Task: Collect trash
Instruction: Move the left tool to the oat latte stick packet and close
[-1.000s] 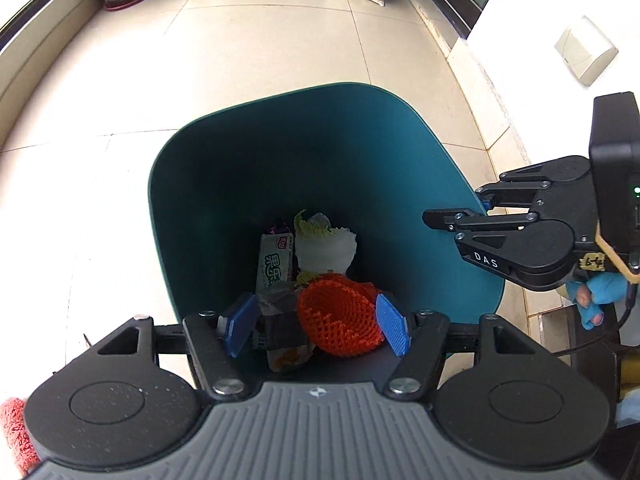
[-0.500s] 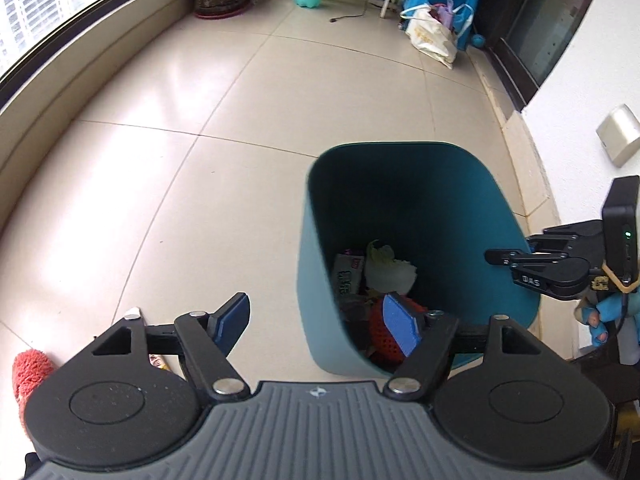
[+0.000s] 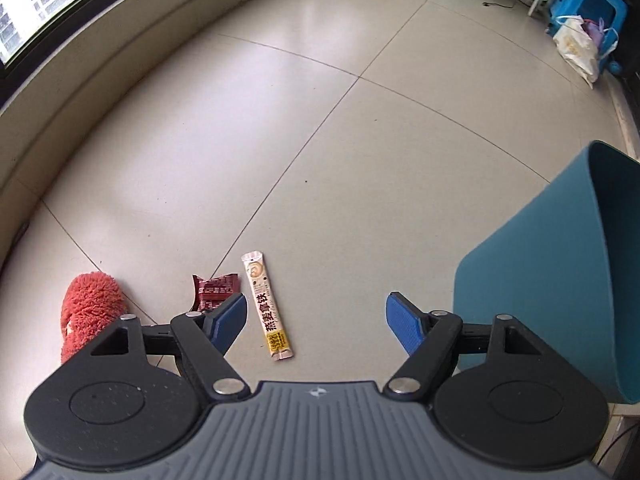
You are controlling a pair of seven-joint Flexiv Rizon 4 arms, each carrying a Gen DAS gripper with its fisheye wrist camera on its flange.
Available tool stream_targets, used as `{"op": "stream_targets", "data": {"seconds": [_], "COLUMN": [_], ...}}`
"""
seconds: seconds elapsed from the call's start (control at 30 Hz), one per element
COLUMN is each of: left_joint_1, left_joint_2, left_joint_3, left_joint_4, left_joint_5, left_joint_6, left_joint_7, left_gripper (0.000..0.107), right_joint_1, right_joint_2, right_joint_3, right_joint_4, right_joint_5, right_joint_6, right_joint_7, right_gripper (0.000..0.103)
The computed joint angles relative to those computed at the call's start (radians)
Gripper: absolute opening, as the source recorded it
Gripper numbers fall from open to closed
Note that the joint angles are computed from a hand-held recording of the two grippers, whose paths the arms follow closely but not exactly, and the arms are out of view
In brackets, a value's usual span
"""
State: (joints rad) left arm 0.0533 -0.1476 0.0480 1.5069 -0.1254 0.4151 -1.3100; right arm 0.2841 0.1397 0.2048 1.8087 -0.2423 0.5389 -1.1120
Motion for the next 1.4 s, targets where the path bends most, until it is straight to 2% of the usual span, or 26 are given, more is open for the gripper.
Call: {"op": "stream_targets", "data": {"seconds": [0.3,0.47,0.77,0.8,0.87,0.9,1.1,1.27,1.4], "left_joint_1": [0.028,0.017,0.016,0.015,0.019,0.018,0.013,0.001,-0.004], "left_joint_2": [-0.174,-0.217,-0.27,-0.273,-0.28,-0.283,-0.299,-0.315,-0.338], "left_joint_3": [0.011,0.019,0.015,0.015,0.013,0.013,0.02,0.028,0.031], "left_joint_4": [-0.017,0.021,0.056,0.06,0.062,0.059,0.053,0.024,0.001], "left_joint_5": [0.021,0.051,0.007,0.006,-0.003,-0.001,0.018,0.065,0.086], "left_joint_6": [0.014,0.031,0.073,0.077,0.074,0.069,0.081,0.06,0.049], "left_joint_7": [-0.043,-0.079,-0.149,-0.156,-0.159,-0.162,-0.194,-0.206,-0.225], "left_gripper": [0.076,0.076,0.075,0.072,0.057,0.054,0.044,0.039,0.039], "right_joint_1": [0.006,0.007,0.008,0.008,0.008,0.008,0.01,0.011,0.011], "right_joint_2": [-0.005,-0.005,-0.004,-0.004,-0.004,-0.004,-0.006,-0.007,-0.007], "right_joint_3": [0.004,0.004,0.004,0.004,0.004,0.004,0.006,0.005,0.005], "right_joint_4": [-0.007,-0.007,-0.005,-0.005,-0.004,-0.004,-0.01,-0.01,-0.01], "right_joint_5": [-0.012,-0.013,-0.017,-0.017,-0.017,-0.017,-0.023,-0.023,-0.025], "right_joint_6": [-0.012,-0.013,-0.011,-0.012,-0.011,-0.011,-0.027,-0.027,-0.029], "right_joint_7": [0.002,0.002,-0.001,-0.001,-0.001,-0.001,0.0,-0.001,-0.001], "right_gripper": [0.012,0.012,0.012,0.012,0.012,0.012,0.012,0.012,0.012]}}
